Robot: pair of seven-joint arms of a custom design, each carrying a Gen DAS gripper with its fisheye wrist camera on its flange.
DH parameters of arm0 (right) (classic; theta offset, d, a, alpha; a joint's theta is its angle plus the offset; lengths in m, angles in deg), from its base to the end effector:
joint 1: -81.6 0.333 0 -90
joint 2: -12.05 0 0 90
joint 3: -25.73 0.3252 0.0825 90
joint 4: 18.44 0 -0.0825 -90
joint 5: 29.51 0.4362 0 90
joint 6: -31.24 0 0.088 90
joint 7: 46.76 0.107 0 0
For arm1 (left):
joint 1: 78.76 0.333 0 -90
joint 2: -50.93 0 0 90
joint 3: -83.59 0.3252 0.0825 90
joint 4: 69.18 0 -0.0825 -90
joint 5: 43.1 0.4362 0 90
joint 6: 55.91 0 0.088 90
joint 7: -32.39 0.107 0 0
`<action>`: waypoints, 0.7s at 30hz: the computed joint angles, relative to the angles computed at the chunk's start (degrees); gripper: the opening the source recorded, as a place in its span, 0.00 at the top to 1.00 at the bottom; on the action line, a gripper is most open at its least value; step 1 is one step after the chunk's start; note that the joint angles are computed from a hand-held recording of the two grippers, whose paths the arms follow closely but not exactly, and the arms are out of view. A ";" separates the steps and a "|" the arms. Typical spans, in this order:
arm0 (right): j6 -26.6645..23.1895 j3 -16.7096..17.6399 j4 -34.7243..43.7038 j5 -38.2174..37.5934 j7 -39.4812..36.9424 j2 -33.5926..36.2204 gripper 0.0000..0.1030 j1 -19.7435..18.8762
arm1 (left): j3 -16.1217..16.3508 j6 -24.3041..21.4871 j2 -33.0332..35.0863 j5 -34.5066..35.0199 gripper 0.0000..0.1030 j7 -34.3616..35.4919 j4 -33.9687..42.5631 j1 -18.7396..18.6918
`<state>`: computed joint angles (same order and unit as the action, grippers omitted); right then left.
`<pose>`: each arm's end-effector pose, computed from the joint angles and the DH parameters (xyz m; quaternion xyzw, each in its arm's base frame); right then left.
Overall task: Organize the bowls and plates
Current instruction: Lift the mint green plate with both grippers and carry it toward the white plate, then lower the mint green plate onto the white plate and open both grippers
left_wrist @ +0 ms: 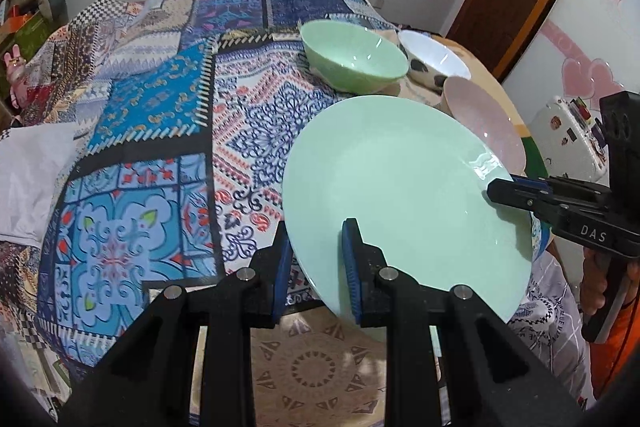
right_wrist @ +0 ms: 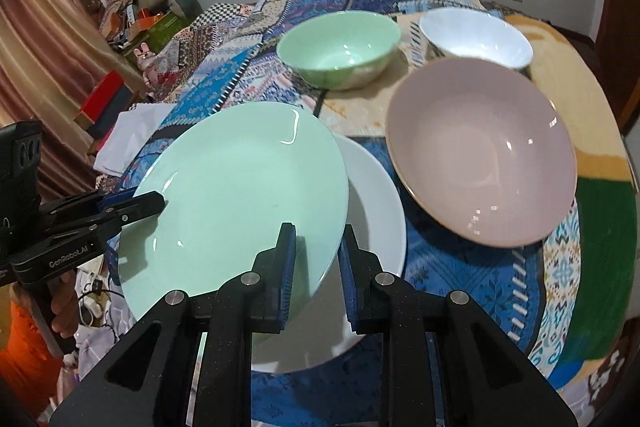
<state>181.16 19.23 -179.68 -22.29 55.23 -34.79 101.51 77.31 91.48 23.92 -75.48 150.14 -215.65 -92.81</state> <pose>0.3746 0.0886 0.4725 -0.6529 0.6898 -0.0828 0.3017 0.4464 -0.1568 0.4611 -0.5138 0.8054 -0.2895 0.0604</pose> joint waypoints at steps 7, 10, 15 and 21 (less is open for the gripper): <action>-1.21 -0.03 -1.42 0.44 0.81 -0.80 0.81 -0.53 | -0.89 -0.31 1.85 0.85 0.78 -0.60 0.12 -0.16; -1.37 -0.10 -1.92 0.59 1.02 -1.23 0.81 -0.58 | -1.47 0.17 2.42 1.68 0.78 -1.28 0.14 -0.07; -1.42 -0.75 -2.53 1.12 1.01 -1.48 0.81 -0.59 | -1.94 0.70 3.65 2.94 0.78 -2.03 0.67 -0.10; -1.17 -1.01 -3.21 1.54 0.70 -2.35 0.81 -0.76 | -2.34 0.57 5.20 4.46 0.77 -3.73 1.57 0.20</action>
